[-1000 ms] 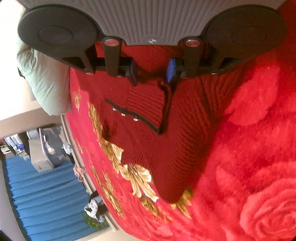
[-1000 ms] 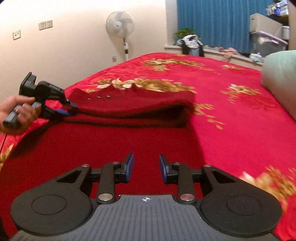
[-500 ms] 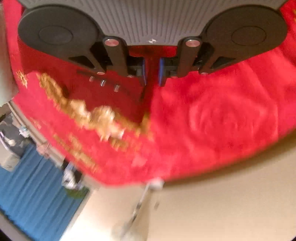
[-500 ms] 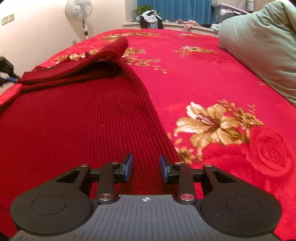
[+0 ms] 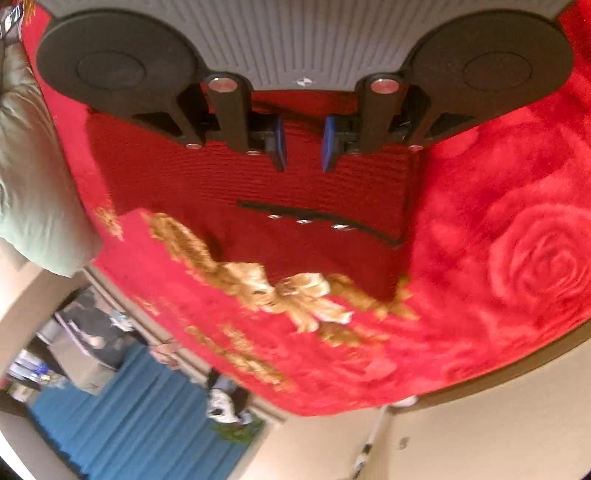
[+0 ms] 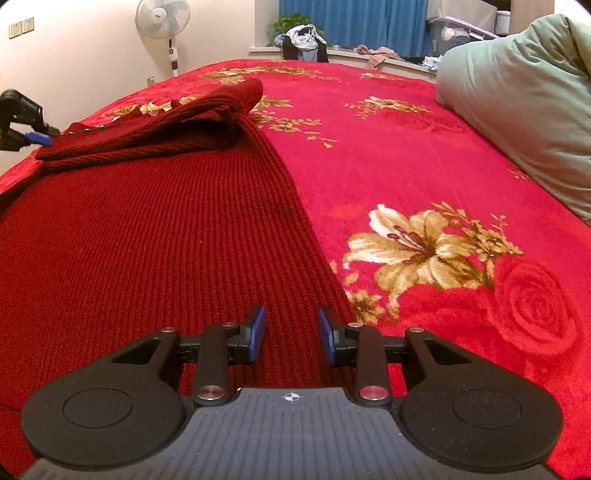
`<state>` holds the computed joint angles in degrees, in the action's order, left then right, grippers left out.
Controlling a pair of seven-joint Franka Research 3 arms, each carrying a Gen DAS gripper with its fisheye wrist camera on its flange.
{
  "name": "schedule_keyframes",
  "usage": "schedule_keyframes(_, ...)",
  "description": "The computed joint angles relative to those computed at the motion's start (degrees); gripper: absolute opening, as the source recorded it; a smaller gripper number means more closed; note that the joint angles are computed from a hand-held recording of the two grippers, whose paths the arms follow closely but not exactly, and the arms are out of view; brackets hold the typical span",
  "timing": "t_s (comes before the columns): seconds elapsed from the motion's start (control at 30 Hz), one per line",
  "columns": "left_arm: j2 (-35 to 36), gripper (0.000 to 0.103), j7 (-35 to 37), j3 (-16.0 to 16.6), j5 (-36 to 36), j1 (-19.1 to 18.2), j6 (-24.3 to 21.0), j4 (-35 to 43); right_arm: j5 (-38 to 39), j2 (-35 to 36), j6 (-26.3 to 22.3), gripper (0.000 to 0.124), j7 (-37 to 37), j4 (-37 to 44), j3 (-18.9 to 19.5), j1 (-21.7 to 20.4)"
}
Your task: Fold small clothes
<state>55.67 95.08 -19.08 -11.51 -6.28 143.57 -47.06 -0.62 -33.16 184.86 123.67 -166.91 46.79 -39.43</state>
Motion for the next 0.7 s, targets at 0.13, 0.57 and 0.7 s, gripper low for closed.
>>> schedule_keyframes(0.13, -2.01, 0.021, 2.64, 0.76, 2.07, -1.12, 1.93, -3.80, 1.34, -3.69, 0.75, 0.033, 3.57, -0.31, 5.42, -4.96)
schedule_keyframes(0.57, -23.23, 0.021, 8.33, -0.35, 9.23, 4.78, 21.75, -41.04, -0.39, 3.10, -1.64, 0.044, 4.97, 0.29, -8.70, 3.26)
schedule_keyframes(0.7, -32.69, 0.025, 8.39, -4.62, 3.41, 10.80, 24.12, -52.02, 0.23, 2.73, -0.07, 0.044, 2.64, 0.02, -10.69, 5.72)
